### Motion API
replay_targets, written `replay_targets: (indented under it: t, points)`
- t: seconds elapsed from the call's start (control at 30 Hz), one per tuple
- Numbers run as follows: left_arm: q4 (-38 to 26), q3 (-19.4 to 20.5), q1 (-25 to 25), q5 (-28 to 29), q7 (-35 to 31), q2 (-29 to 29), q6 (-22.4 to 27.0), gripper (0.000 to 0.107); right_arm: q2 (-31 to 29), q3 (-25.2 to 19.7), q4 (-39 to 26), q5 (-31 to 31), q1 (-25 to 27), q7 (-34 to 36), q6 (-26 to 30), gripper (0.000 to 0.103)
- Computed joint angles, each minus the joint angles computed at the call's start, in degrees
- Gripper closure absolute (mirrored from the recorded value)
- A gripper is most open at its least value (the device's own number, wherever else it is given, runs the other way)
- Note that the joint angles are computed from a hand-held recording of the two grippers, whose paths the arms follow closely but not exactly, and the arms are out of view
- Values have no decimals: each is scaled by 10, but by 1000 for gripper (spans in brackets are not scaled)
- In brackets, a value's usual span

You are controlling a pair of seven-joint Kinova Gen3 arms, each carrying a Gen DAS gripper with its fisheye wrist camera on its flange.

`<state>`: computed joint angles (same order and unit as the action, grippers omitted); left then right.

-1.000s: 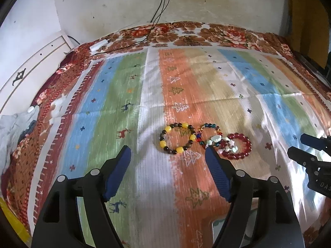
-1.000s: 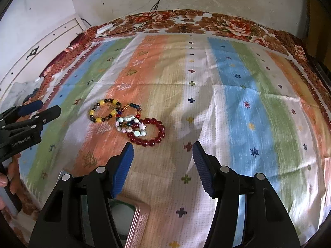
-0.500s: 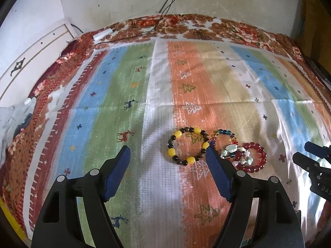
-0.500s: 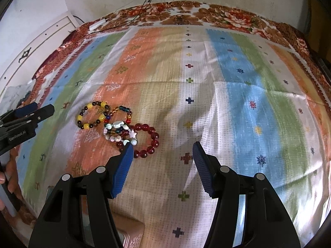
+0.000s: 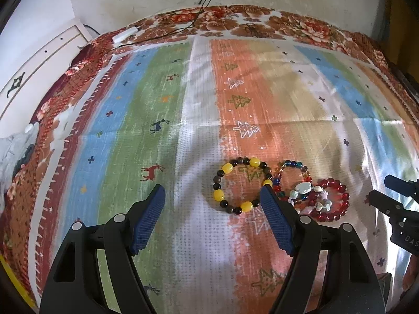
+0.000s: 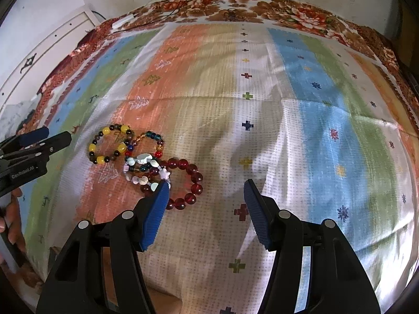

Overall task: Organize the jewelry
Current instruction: 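Move both open tools back to the remaining bracelets, then close the left tool on the yellow-black bracelet while the right tool grips the red bead bracelet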

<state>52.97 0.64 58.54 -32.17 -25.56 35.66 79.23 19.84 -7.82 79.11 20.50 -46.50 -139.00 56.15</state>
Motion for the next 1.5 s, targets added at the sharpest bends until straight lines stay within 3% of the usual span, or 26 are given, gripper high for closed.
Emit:
replay_targets:
  t: [0.7, 1.5]
  points:
    - [-14, 4, -37, 51, -38, 23, -8, 33, 63, 9, -64, -32, 3, 61, 56, 44]
    - [-16, 7, -70, 102, -66, 46, -28, 33, 95, 22, -88, -58, 11, 98, 61, 44]
